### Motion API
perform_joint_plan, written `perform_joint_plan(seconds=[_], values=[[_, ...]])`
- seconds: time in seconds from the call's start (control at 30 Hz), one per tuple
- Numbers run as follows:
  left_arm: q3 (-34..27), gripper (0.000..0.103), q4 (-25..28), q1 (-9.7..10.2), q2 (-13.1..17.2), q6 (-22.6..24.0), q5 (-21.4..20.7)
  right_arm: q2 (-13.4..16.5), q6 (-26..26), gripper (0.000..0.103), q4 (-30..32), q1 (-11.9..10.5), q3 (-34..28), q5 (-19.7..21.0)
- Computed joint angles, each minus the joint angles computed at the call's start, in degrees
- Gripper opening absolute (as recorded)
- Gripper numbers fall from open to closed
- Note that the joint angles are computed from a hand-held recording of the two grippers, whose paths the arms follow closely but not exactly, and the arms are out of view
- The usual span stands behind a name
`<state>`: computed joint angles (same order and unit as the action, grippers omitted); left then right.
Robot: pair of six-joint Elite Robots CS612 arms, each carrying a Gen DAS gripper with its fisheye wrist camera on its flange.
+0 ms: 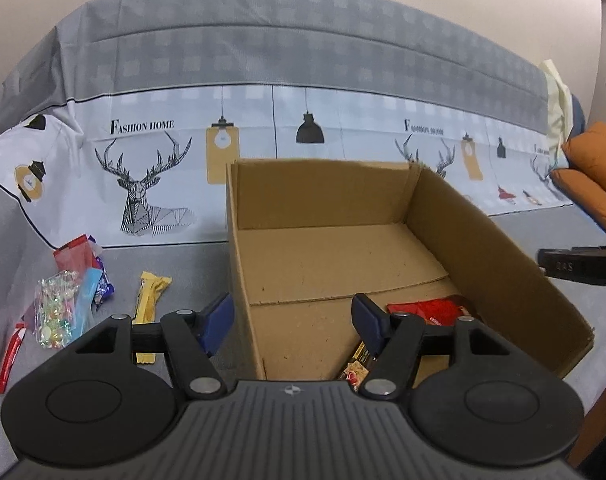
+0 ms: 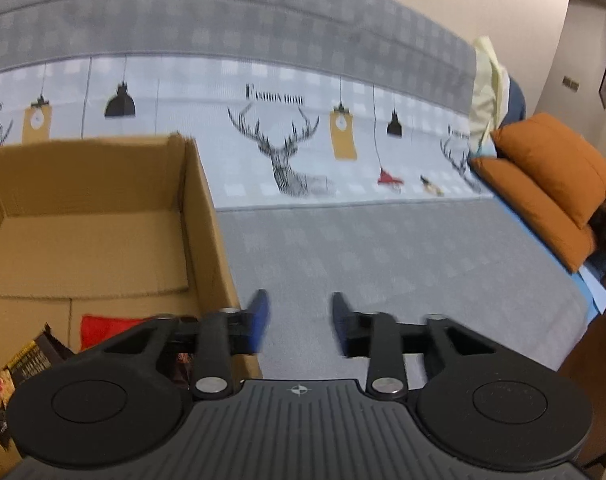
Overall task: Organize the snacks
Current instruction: 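Move both open tools from the box back to the remaining snacks, then grasp clear candy bag with left tool while right tool grasps yellow candy bar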
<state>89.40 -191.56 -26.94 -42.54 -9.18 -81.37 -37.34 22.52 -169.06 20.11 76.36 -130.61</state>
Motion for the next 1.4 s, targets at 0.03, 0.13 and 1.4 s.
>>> perform_joint_plan(seconds=[0.03,0.13,1.4], values=[[0.2,0.070,-0.6,0.08,-0.1,0.4,-0.3,0.1,-0.4,0.047,-1.3,0.1,0.0,0.1],[1.2,0.070,-3.3,0.29,-0.4,2.1,-0.9,0.2,-1.1,0.047,-4.2,0.3,0.0,1.7],[-5.0,0.026,9.6,13.80,0.6,-14.5,-1.9,13.1,-16.3,0.027,-15.0,9.9,-21.4,26.9]])
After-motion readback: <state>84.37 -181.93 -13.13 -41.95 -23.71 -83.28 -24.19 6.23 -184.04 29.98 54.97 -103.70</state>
